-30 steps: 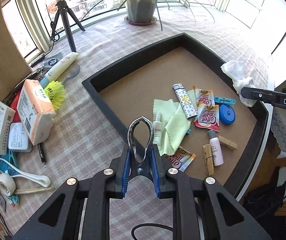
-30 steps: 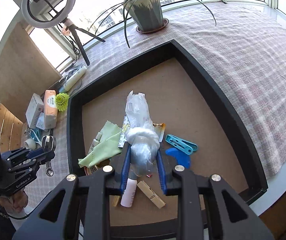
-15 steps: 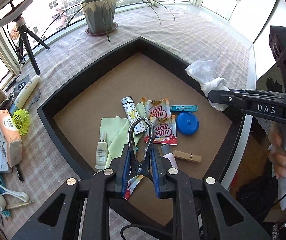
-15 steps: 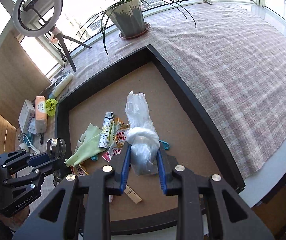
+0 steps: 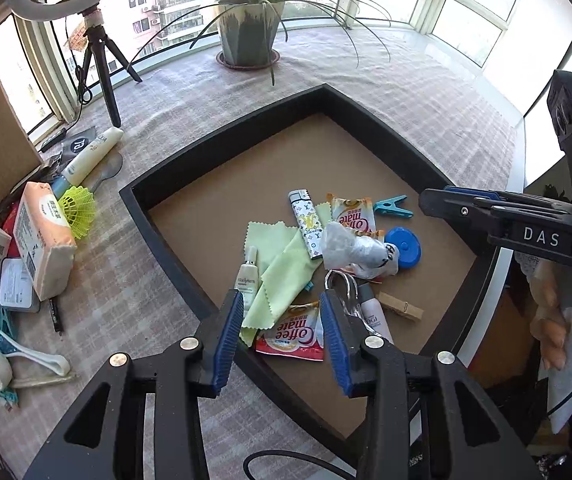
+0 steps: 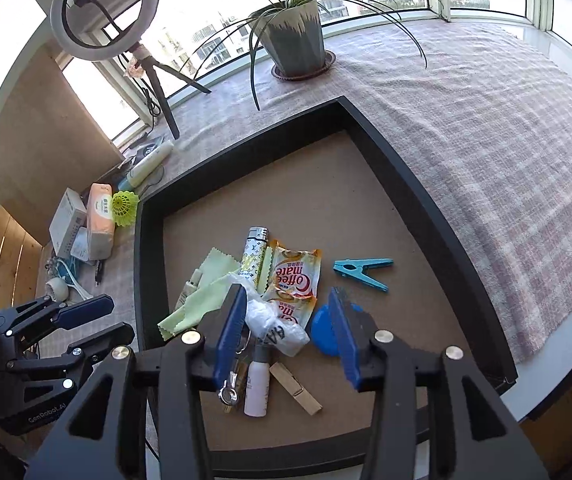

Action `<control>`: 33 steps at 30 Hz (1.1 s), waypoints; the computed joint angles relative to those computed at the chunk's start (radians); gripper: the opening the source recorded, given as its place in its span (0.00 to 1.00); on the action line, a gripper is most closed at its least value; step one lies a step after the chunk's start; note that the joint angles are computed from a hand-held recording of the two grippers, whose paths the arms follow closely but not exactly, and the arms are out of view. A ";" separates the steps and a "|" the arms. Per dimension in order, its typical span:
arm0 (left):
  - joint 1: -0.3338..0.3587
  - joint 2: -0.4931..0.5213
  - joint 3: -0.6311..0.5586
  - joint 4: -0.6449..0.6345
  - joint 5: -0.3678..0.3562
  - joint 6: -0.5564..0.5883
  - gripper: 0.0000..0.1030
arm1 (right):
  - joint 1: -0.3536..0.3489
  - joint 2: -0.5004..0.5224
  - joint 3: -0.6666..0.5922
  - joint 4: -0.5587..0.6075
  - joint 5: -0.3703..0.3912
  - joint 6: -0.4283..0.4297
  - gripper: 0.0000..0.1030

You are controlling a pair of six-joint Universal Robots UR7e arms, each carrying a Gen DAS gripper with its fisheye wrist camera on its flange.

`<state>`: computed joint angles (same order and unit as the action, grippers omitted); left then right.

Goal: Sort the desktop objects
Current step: 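Move both tools back over the pile of items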

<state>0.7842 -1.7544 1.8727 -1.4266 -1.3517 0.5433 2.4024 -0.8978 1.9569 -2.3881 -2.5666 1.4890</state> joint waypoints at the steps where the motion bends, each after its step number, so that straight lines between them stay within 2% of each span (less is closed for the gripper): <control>1: 0.013 0.006 -0.012 -0.001 0.008 -0.003 0.37 | -0.003 0.011 -0.009 -0.023 0.003 -0.030 0.41; 9: 0.164 0.091 -0.145 -0.028 0.091 -0.021 0.37 | -0.035 0.125 -0.113 -0.216 0.021 -0.252 0.45; 16: 0.295 0.198 -0.300 -0.078 0.162 -0.040 0.37 | -0.072 0.245 -0.298 -0.241 0.091 -0.493 0.45; 20: 0.366 0.269 -0.406 -0.103 0.198 -0.054 0.37 | -0.095 0.318 -0.416 -0.253 0.168 -0.630 0.45; 28: 0.518 0.465 -0.701 -0.106 0.269 -0.127 0.37 | -0.119 0.519 -0.751 -0.118 0.301 -0.906 0.45; 33: 0.598 0.611 -0.930 -0.043 0.269 -0.200 0.36 | -0.142 0.665 -0.991 0.025 0.385 -0.995 0.43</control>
<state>1.3824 -1.1430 0.9427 -1.4694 -1.0826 0.3435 2.2600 -0.2332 0.9657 -2.3628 -2.1818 0.4935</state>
